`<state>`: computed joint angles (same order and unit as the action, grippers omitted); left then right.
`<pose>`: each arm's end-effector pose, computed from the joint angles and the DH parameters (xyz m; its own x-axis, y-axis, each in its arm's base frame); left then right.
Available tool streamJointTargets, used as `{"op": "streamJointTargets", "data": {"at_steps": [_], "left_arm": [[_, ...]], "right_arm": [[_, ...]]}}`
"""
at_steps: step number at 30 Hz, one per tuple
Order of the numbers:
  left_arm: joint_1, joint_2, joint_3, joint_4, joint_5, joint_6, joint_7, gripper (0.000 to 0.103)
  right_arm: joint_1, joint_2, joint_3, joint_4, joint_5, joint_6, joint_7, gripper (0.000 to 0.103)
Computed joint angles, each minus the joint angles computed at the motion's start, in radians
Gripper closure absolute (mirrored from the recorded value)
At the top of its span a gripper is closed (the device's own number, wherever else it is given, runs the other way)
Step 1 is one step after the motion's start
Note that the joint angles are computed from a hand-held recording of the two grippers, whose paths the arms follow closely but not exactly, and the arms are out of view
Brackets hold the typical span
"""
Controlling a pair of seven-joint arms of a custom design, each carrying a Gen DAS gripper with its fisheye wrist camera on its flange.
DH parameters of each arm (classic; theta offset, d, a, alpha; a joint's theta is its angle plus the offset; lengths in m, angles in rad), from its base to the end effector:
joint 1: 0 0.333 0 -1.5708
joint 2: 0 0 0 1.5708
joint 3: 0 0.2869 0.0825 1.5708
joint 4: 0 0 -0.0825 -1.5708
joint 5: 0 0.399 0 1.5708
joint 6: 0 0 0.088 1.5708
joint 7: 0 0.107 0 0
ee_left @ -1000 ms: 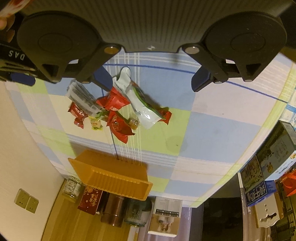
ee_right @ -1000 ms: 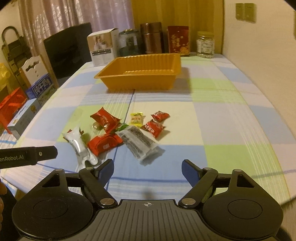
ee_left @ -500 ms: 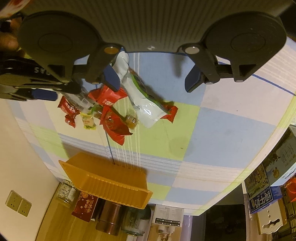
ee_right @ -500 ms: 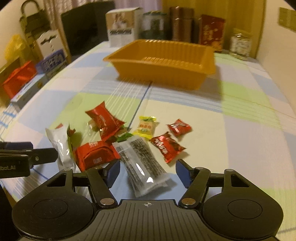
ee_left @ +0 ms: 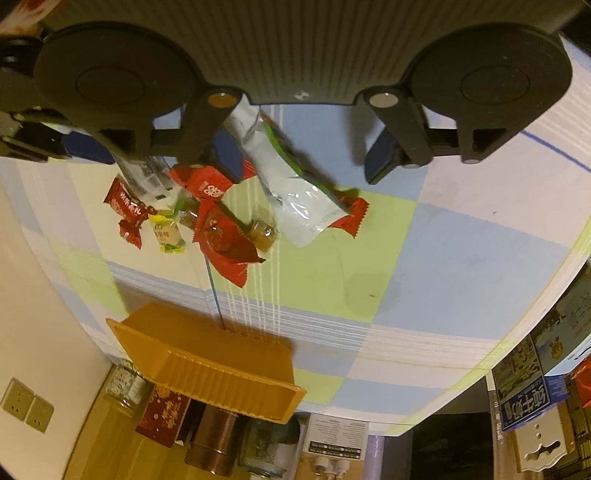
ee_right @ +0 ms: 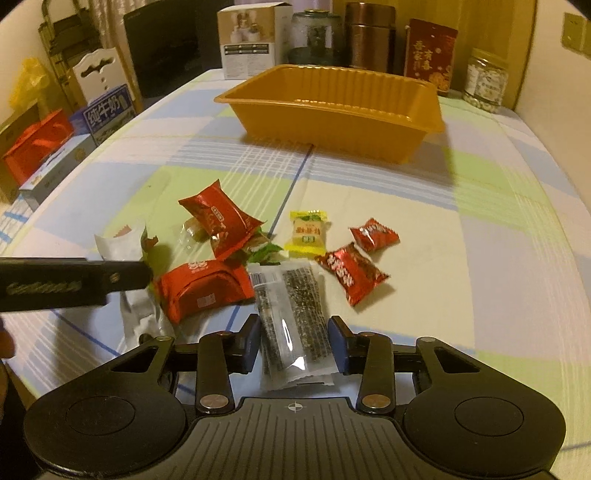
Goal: Organize snacks
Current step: 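Grasp the clear seaweed packet with the right tool while the left tool approaches the snacks, then grasp the white-green packet with the left tool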
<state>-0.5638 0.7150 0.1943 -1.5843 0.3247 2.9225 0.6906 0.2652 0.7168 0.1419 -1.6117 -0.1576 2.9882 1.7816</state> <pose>0.6684 -0.3071 0.2585 0.0700 -0.9839 0.1643 -0.7844 -0.1561 -0.6003 0.6752 0.2836 0.2546 0.3071 -0.9455 -0.1079 -0.7710 -0.1808 -0.6106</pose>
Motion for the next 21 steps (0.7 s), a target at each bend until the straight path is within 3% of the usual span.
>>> {"op": "streamJointTargets", "data": {"at_steps": [2,7,13,21], "left_arm": [[0.026,0.003,-0.030,0.006,-0.009,0.001,0.037,0.044],[0.034,-0.028,-0.034,-0.027,-0.006,0.001,0.085,0.055],[0.030,-0.082,-0.018,-0.091,0.014,-0.015,0.095,0.058],[0.067,-0.049,-0.064,-0.058,-0.070,0.006,0.039,0.054]], "right_arm": [[0.008,-0.017,-0.010,-0.029,0.003,0.017,0.020,0.063],[0.022,-0.045,-0.030,-0.084,-0.004,0.063,0.075,0.063],[0.043,-0.062,-0.056,-0.110,-0.032,0.078,0.126,0.063],[0.048,-0.063,-0.067,-0.118,-0.056,0.096,0.170,0.063]]}}
